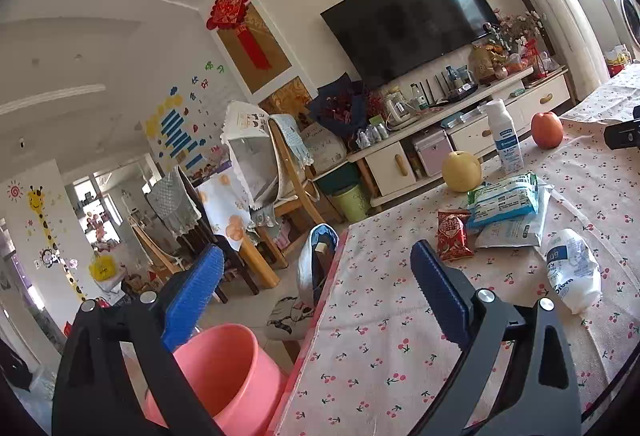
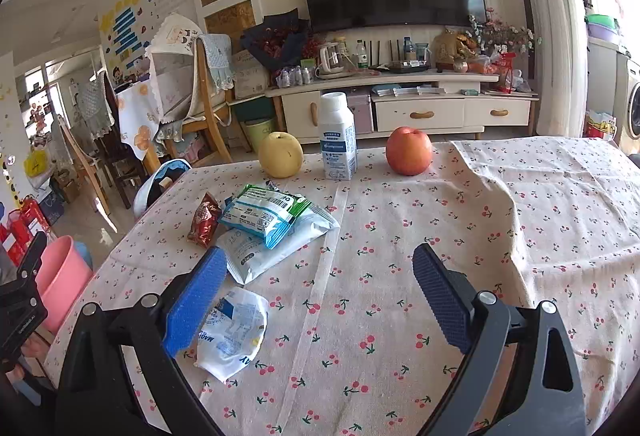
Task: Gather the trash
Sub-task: 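Move the left tool toward the red snack bag on the table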
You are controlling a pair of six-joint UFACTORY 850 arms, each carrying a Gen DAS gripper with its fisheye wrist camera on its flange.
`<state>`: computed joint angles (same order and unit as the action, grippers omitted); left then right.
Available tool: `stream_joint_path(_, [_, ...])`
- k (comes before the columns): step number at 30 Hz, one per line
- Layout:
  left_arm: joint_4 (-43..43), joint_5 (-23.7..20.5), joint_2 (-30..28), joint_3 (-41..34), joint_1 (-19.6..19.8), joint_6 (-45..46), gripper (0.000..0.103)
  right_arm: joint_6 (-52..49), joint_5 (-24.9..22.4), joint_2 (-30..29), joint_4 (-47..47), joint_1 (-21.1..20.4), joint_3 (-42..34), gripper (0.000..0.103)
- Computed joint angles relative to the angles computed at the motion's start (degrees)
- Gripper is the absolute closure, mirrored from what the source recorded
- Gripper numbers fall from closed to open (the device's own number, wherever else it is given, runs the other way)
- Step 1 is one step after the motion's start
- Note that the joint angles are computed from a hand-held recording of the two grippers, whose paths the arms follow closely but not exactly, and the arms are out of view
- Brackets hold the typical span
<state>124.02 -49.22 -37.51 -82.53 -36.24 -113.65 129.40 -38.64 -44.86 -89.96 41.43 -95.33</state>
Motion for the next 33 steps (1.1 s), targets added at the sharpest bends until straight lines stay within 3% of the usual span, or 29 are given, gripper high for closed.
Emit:
stream_joint_path(5, [-1.0,1.6,-0.2,-0.6,0.5,-1.2,0.008,1.6,0.3,-0.2,-0.5,0.0,-0.1,0.010])
stream_joint_path(11, [1.1,-8.2,-0.5,0.3,-1.3,4.2,0.008,2.3,2.6,-1.1,0.6,-0.4,-1.1,0.008])
stream_joint_path(17, [3.1,-12.5,0.1,0.6,-2.0,8.0,0.008,3.1,5.7,-1.4,0.7,-1.0,-1.3,0.008])
stream_joint_path(23, [14.4,-21.2,0.4,1.0,-3.5,15.6,0.008,10.3,8.8,-0.3,-3.4,-1.9,0.7,0.008])
stream_joint_path(25, [15.2,-19.1,1.4,0.6,-4.1,16.1,0.008,12.0,9.6,0.1,-3.8,-2.2,1.2,0.008])
stream_joint_path(33, [5.7,1.4,4.9,-0.1,-7.0,13.0,0.008,6.0,9.3,-0.5,1.7,-1.9,0.2,0.008])
